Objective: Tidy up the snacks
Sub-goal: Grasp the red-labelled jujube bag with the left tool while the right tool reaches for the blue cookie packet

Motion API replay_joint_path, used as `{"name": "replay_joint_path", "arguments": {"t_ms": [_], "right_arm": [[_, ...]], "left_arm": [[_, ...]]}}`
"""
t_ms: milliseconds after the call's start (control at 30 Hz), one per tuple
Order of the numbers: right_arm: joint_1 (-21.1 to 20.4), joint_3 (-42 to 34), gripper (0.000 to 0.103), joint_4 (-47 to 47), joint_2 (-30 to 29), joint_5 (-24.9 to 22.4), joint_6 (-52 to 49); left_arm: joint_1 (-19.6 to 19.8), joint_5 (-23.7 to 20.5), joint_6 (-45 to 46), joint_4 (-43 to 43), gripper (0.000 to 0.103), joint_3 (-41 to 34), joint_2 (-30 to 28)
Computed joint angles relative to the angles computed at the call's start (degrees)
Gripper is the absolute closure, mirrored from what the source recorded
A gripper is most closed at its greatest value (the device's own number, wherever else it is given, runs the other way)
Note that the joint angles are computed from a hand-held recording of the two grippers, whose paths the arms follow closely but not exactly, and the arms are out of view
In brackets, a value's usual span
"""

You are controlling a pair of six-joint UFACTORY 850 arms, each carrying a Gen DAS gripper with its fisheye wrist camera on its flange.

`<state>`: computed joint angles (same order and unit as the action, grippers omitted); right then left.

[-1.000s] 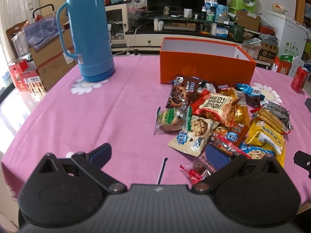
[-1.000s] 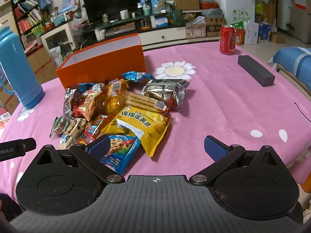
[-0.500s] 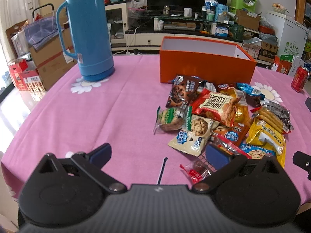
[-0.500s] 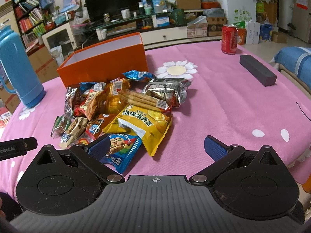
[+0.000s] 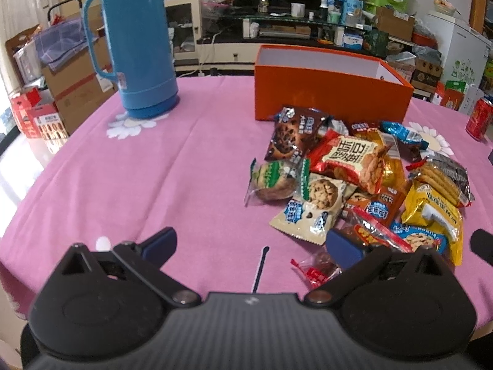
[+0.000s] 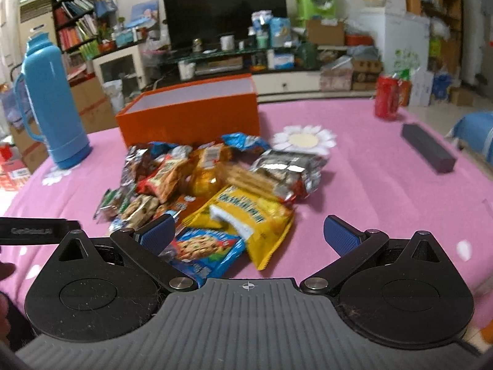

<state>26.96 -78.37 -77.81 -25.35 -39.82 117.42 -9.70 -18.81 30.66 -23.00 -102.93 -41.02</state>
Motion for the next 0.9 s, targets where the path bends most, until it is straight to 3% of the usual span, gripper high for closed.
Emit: {"name": "replay_joint_path", "arguments": {"t_ms": [300,533,633,767,900], "right_arm": [[-2.2,0.0,0.01,2.7,-1.6,7.2,-0.8],[-2.9,-0.1,0.01,4.8,-2.2,8.0,-2.1],[-3.2,-0.2,0.01,6.1,-2.2,7.5,-3.4],[-4.4,0.8,0.009,7.2,-1.0,6.4,-5.6],[-6.0,3.0,0.009,6.7,0.8,3.7,-2.4]], "left_arm": [[-0.6,-3.3,3.5,-2.2,0.001,-2.7,-2.8],[-0.9,-4.4,5.2,-3.0,0.001,-3.2,-3.5],[-0.7,-7.2,10.6,-6.6,0.001,-4.7,-4.3],[-0.4,-11.6,27.1,-14.2,0.001,-5.8,-5.1],[-0.9,-15.3,34.4,-14.5,0.005,-9.0,-8.0]]}}
